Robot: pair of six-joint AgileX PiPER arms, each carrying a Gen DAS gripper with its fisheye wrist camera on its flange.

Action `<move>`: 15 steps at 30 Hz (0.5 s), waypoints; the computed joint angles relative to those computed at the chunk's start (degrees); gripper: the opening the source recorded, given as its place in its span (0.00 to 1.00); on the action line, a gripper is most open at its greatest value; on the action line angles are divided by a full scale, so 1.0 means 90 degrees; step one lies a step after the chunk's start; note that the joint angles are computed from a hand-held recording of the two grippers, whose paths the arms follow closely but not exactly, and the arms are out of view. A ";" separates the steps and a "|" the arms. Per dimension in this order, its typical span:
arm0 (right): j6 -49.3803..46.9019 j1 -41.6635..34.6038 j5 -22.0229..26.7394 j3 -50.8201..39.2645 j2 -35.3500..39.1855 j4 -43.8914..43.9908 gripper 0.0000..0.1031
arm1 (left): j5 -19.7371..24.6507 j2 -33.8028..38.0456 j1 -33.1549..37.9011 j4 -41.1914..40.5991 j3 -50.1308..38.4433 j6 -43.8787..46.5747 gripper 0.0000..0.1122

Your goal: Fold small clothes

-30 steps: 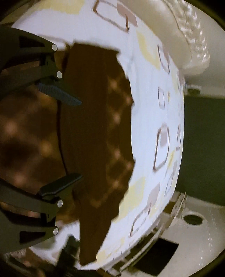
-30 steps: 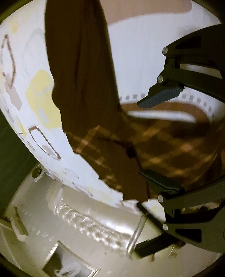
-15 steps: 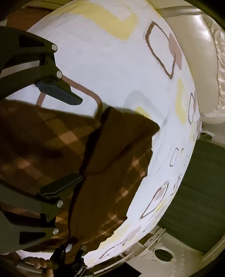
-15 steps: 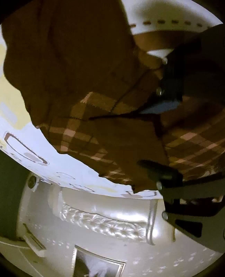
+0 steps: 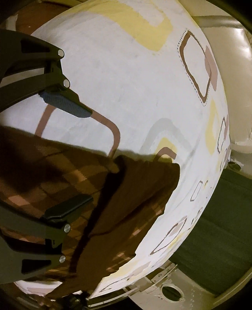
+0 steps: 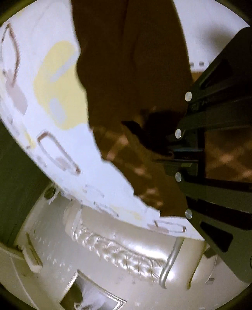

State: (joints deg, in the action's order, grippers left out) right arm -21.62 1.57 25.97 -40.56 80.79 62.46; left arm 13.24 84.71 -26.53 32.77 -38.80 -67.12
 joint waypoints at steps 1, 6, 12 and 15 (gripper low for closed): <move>-0.0146 -0.0096 0.0044 0.0075 0.0086 0.0129 0.04 | 0.0015 0.0033 0.0002 -0.0018 -0.0053 0.0044 0.71; -0.0678 -0.0088 -0.0192 0.0397 0.0405 0.0598 0.04 | 0.0243 0.0187 -0.0035 0.0118 -0.0577 0.0083 0.71; -0.1447 -0.0195 -0.0317 0.0661 0.0516 0.1233 0.04 | 0.0397 0.0810 -0.0013 0.0073 -0.1422 0.0454 0.72; -0.1409 -0.0195 -0.0302 0.0667 0.0494 0.1125 0.05 | 0.0705 0.1380 -0.0008 -0.0057 -0.1967 0.0786 0.72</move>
State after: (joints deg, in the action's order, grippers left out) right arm -34.31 -0.19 23.25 -34.56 85.24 72.59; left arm 19.59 97.13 -26.60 32.25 -56.50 -60.04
